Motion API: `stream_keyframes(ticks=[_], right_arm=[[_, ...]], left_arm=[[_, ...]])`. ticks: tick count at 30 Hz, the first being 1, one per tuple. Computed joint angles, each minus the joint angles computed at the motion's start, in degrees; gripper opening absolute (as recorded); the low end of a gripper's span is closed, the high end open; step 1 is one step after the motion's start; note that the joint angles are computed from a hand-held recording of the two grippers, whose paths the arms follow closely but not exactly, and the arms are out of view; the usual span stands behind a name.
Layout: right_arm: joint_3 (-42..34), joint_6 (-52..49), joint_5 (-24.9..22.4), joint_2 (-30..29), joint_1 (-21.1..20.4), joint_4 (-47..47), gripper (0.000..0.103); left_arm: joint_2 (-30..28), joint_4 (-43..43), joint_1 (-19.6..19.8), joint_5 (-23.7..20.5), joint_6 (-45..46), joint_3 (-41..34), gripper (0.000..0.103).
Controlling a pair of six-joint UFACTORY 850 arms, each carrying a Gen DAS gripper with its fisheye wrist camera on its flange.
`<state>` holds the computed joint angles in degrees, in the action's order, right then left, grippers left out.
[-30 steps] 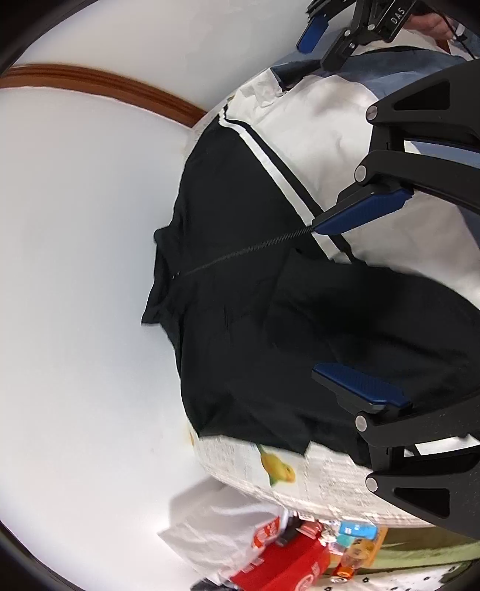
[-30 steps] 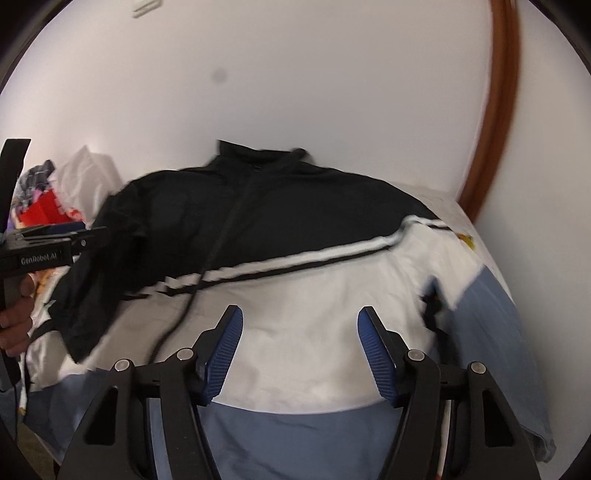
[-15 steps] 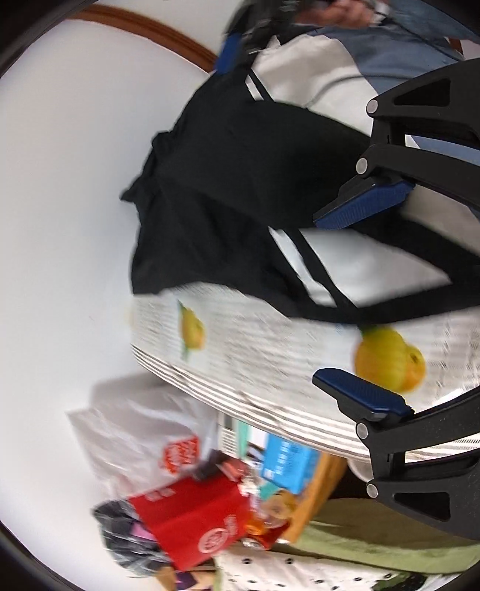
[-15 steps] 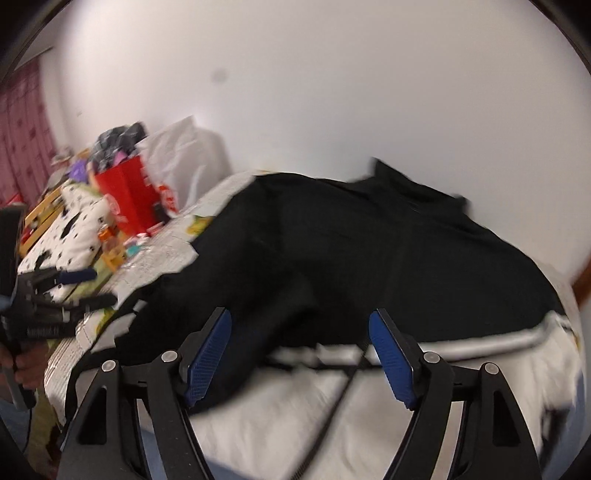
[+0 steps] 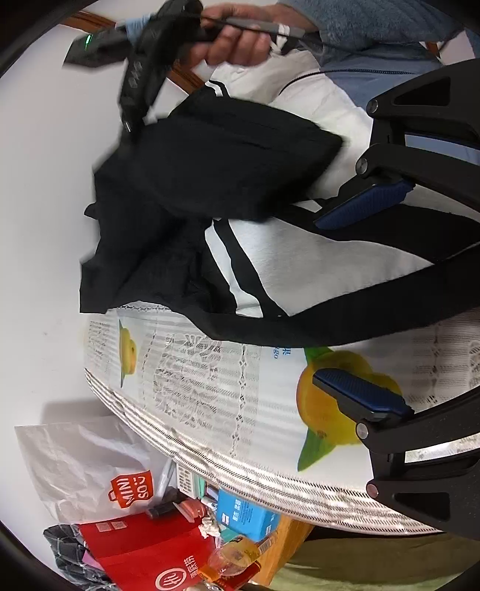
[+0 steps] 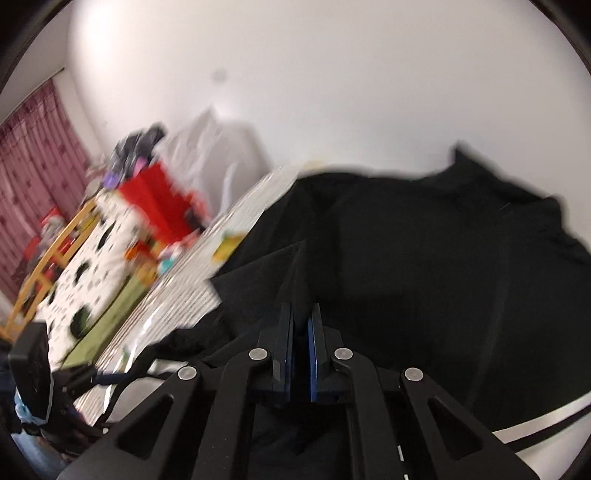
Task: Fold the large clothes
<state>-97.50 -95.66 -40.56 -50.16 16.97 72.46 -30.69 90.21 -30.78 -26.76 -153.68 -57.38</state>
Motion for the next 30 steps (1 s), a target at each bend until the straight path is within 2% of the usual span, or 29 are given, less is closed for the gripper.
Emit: stream_keyframes(ticks=[3, 6, 8, 12, 13, 15, 17, 18, 19, 21, 25, 27, 30], right_arm=[[1.22, -3.22, -0.78, 1.1, -3.14, 8.54, 0.005], [1.81, -6.39, 5.42, 1.59, -5.18, 15.47, 0.005], [-0.69, -1.57, 9.81, -0.1, -5.94, 12.63, 0.009], [-5.25, 15.68, 16.9, -3.43, -6.25, -2.81, 0.012], [-4.97, 16.56, 17.61, -3.33, -6.32, -3.91, 0.014], [-1.81, 11.12, 17.16, -1.38, -6.52, 0.2, 0.028], [1.94, 4.38, 16.41, 1.03, -6.14, 4.55, 0.064], [4.06, 0.13, 15.79, 2.36, -5.87, 7.46, 0.068], [6.8, -4.93, 14.88, 4.02, -5.14, 10.5, 0.07], [10.2, -8.9, 13.86, 6.17, -3.75, 10.68, 0.073], [12.69, -5.98, 12.31, 6.66, 0.21, 2.22, 0.076], [12.69, -5.0, 14.44, 5.76, 1.94, 0.09, 0.076], [11.34, -0.21, 20.38, 3.42, 4.73, -4.96, 0.075]], left_arm=[[-0.71, -5.44, -0.32, -1.97, 6.14, -1.27, 0.076], [-0.85, -7.36, -0.49, -2.63, 8.75, -1.83, 0.076], [-0.81, -8.56, -0.58, -3.0, 10.22, -2.01, 0.076], [-1.13, -12.35, -0.97, -4.92, 14.19, -3.09, 0.076], [-1.03, -12.65, -0.96, -5.1, 14.41, -3.04, 0.076], [-0.87, -13.64, -1.17, -6.04, 15.15, -3.15, 0.076], [-0.87, -15.17, -1.4, -6.92, 16.56, -3.52, 0.076], [-0.86, -16.06, -1.56, -7.56, 17.31, -3.67, 0.076], [-0.81, -16.38, -1.63, -7.77, 17.46, -3.67, 0.076], [-0.54, -16.43, -1.79, -7.88, 16.89, -3.41, 0.076], [-0.55, -17.82, -2.1, -8.5, 17.26, -3.46, 0.076], [-0.7, -18.8, -2.27, -8.85, 17.93, -3.66, 0.076], [-0.95, -19.22, -2.32, -8.97, 18.52, -3.94, 0.076]])
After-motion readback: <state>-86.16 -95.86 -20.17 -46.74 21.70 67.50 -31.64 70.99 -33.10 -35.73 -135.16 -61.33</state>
